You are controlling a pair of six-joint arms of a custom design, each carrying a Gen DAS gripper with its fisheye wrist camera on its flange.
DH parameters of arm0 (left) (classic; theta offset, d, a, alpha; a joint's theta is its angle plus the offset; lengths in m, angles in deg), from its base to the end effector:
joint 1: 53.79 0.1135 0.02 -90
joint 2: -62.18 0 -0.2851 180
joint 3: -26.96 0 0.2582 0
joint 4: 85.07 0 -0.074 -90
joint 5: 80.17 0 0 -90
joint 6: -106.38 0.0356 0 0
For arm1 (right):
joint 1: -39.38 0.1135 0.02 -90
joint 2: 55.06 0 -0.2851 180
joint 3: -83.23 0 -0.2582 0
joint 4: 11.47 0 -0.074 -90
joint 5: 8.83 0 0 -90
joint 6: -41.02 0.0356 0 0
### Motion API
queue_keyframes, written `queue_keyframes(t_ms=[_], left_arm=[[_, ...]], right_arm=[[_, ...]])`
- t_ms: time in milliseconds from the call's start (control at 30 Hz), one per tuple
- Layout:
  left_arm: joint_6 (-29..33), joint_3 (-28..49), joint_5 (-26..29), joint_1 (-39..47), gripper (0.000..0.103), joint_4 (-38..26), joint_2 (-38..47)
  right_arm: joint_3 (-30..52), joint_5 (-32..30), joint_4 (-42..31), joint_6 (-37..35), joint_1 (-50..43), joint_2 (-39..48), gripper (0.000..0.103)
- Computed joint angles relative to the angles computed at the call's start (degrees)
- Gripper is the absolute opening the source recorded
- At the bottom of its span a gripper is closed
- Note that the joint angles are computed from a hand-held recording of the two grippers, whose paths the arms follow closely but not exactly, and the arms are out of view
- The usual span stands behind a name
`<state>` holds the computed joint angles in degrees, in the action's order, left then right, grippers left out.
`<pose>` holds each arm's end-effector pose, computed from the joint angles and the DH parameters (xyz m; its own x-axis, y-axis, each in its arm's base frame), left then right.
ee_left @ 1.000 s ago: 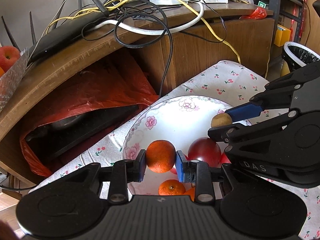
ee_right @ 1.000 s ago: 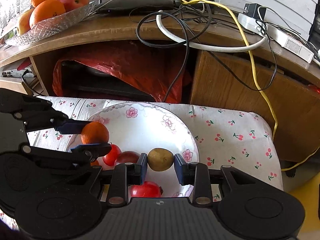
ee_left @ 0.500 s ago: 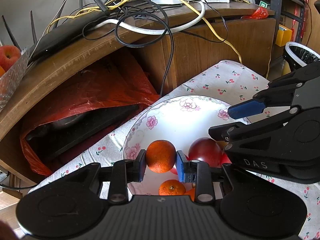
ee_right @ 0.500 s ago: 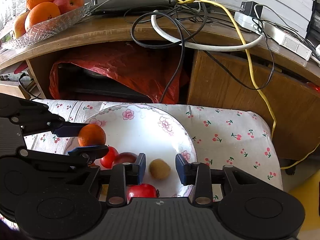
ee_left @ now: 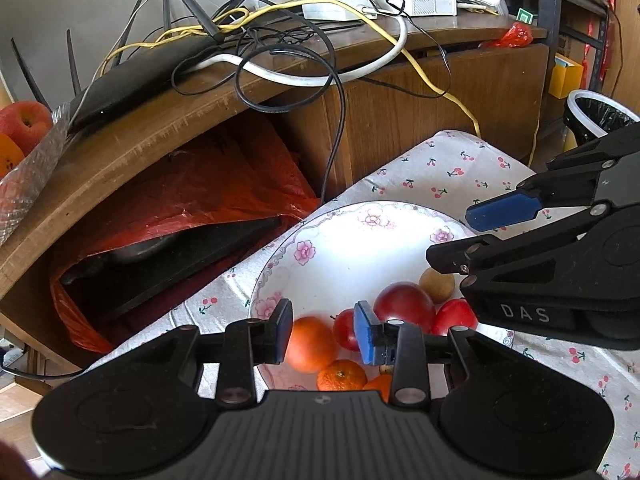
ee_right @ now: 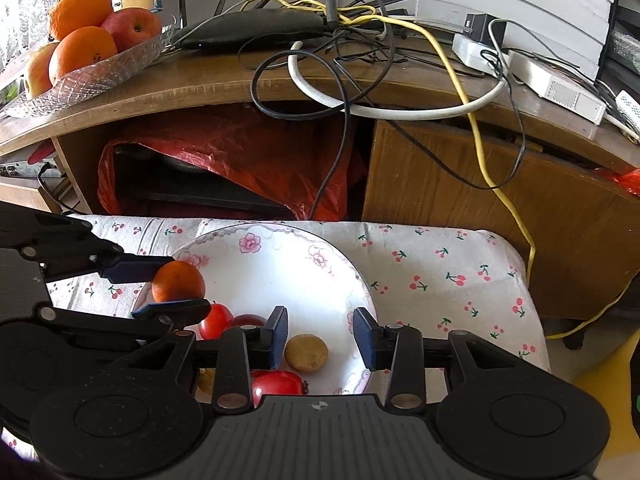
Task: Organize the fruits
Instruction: 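Carry the tangerine and tan fruit over the bowl and lower them in, then open both tools to release the fruits into the bowl and lift away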
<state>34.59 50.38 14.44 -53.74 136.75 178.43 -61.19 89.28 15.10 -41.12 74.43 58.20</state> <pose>0.2022 -0.0027 0.0262 -0.7228 0.3109 -0.6172 0.2901 0.9471 0.1373 0.2127 0.1431 0.0381 -0.6990 -0.3250 -0.6369 -0.4042 0.9144 -0.0229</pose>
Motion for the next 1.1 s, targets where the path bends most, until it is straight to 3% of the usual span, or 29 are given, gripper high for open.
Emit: queue_keyframes(t_ms=[1100], left_arm=[[-2.38, -4.32, -3.39, -1.35, 0.044, 3.33, -3.43]], right_arm=[[-3.53, 2.64, -2.13, 2.05, 2.88, -4.73, 0.036]])
